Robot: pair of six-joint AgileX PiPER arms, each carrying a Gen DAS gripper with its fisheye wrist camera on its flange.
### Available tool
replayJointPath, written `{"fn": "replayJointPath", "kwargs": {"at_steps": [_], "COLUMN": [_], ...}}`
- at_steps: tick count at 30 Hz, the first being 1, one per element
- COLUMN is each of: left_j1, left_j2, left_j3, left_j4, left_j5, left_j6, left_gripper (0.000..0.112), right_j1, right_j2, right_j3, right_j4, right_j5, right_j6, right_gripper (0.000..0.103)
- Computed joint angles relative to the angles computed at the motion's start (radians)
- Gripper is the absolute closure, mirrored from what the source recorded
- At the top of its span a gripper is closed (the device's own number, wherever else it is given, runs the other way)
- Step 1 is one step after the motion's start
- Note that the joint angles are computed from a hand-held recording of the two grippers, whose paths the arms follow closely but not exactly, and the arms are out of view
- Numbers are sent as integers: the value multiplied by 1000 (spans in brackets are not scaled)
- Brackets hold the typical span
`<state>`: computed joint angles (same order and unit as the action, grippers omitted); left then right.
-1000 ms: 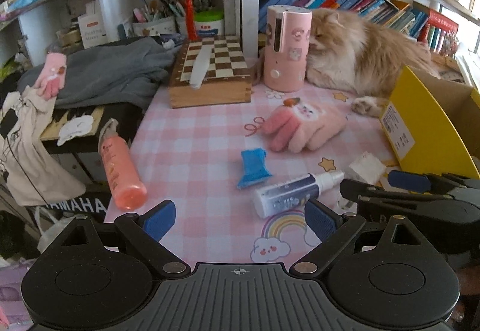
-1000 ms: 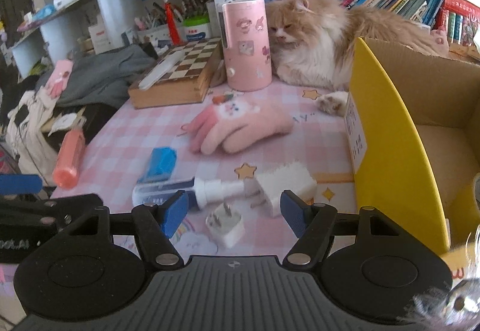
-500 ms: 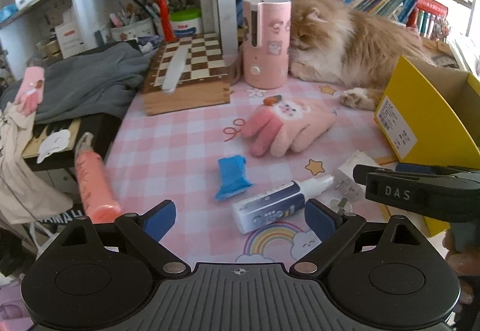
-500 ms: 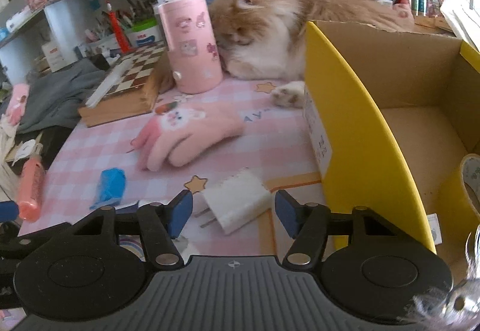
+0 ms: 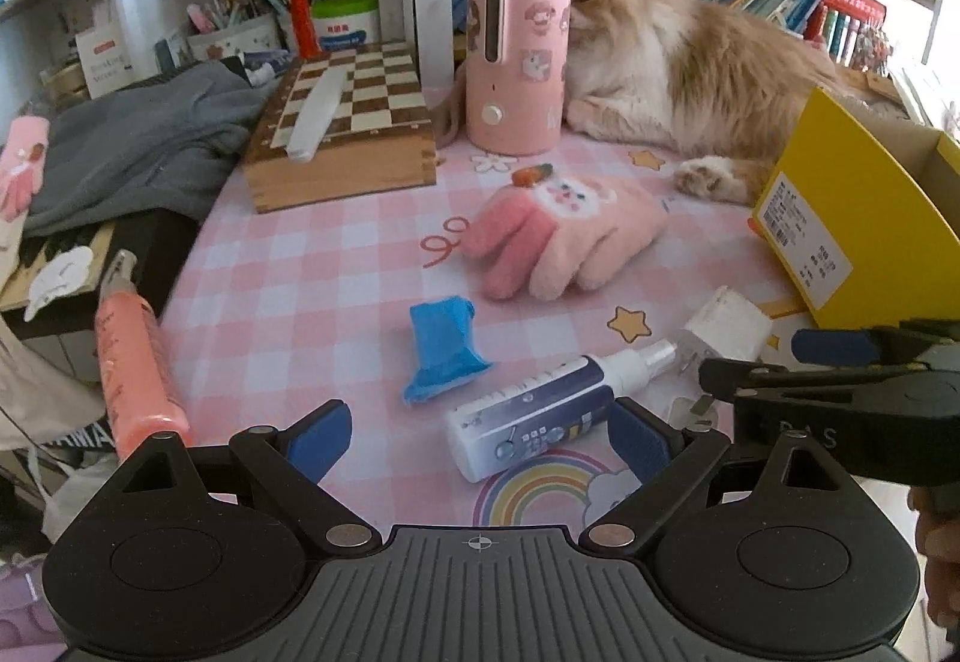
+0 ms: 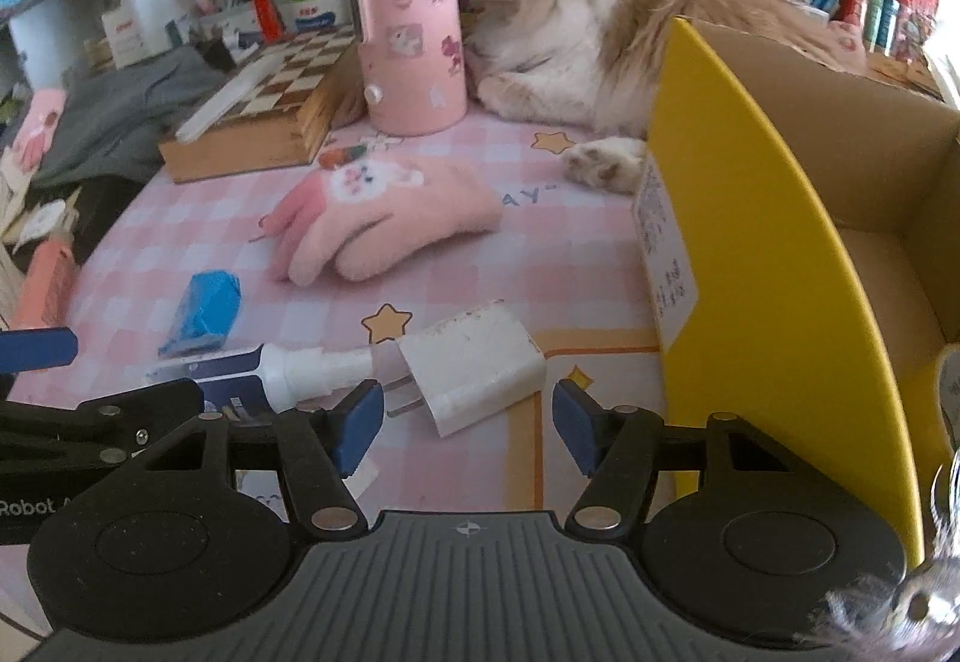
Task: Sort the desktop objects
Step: 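Grasp the white spray bottle with the left tool while the right tool approaches the white plug adapter, then close the right tool on the white plug adapter while the left tool holds the bottle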
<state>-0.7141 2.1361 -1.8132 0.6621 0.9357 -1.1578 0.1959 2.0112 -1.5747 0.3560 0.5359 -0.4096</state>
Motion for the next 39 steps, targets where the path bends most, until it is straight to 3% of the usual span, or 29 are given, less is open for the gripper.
{"fn": "replayJointPath", "kwargs": {"at_steps": [4,9,13,17,19,23,27,31,35,39], "left_j1": [15,17,22,62,67,71,82,113,122,133], "left_j2": [6,23,64,57,85,163,197,137,82,88], "left_j3": [1,-2,-62,-63,-116,-256,-331,-263,-173,-176], "left_j4": [-32,-22,-16,-140,-177,-251,-310,-430,-465,-484], "left_j5": [-30,-63,-9,-97,-78,6,83,82,55,53], "left_j6": [34,93,206,455,592,708,734,711,663,682], "left_gripper": [19,20,21,25,30,62,80,81,81,81], "right_j1": [5,-26,-46,-49,-59,-44,-10,-1,-7,-8], "right_j2": [43,31,-5,-37,-32,-15,28,58,45,33], "right_j3": [-65,-71,-22,16,2,-9,-36,-58,-16,13], "right_j4": [-69,19,81,137,193,228,207,215,288,321], "right_j5": [45,118,122,117,189,246,213,212,199,178], "right_j6": [54,-27,-144,-307,-423,-529,-510,-512,-642,-704], "right_gripper": [39,41,41,41,40,41,44,52,63,65]}}
